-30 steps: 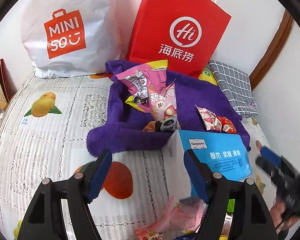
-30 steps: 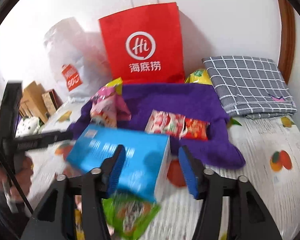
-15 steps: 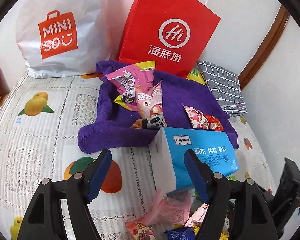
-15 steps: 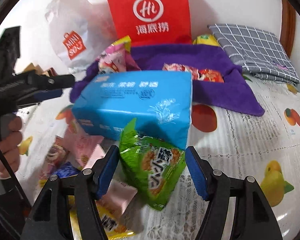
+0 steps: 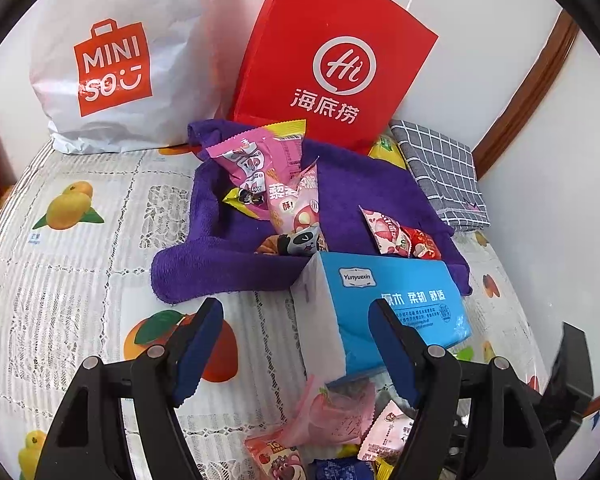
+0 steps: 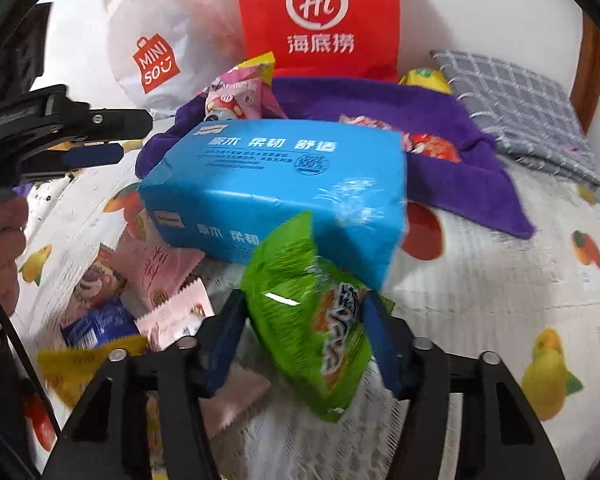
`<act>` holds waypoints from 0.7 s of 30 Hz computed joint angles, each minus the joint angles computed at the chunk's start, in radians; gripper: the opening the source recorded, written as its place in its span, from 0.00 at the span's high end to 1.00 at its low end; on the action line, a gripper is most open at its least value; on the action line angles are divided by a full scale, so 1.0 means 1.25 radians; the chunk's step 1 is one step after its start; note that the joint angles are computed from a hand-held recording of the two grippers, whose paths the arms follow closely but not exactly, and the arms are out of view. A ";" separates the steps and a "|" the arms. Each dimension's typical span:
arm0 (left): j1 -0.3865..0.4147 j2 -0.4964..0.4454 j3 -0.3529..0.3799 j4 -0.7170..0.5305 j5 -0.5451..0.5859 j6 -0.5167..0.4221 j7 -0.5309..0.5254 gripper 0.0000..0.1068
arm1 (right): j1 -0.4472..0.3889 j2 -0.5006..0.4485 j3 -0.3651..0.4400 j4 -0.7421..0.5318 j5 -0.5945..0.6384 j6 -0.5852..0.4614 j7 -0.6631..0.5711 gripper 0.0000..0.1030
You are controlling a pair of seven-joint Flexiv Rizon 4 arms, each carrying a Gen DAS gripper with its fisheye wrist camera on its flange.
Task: Organize snacks
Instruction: 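Grasp the pink bear candy stick with the left tool while the right tool holds the green bag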
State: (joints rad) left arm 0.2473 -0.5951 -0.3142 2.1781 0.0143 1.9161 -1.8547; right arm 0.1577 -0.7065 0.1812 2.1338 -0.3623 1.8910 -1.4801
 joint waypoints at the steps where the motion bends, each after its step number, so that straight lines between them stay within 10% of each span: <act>1: 0.003 0.000 -0.003 0.001 0.002 0.002 0.000 0.31 | -0.017 0.004 0.004 0.010 -0.019 0.013 0.016 0.48; 15: -0.075 0.045 0.083 0.097 -0.009 0.038 -0.025 0.31 | -0.243 -0.027 0.101 0.010 -0.114 0.052 0.135 0.48; 21: -0.062 0.038 0.062 0.152 0.030 0.040 -0.037 0.33 | -0.199 -0.019 0.066 0.011 -0.117 0.028 0.135 0.49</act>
State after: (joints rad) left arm 0.1701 -0.5476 -0.2361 2.3682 0.0518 1.9662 -1.9013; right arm -0.0908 -0.7297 0.2639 2.1470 -0.5087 1.9263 -1.3117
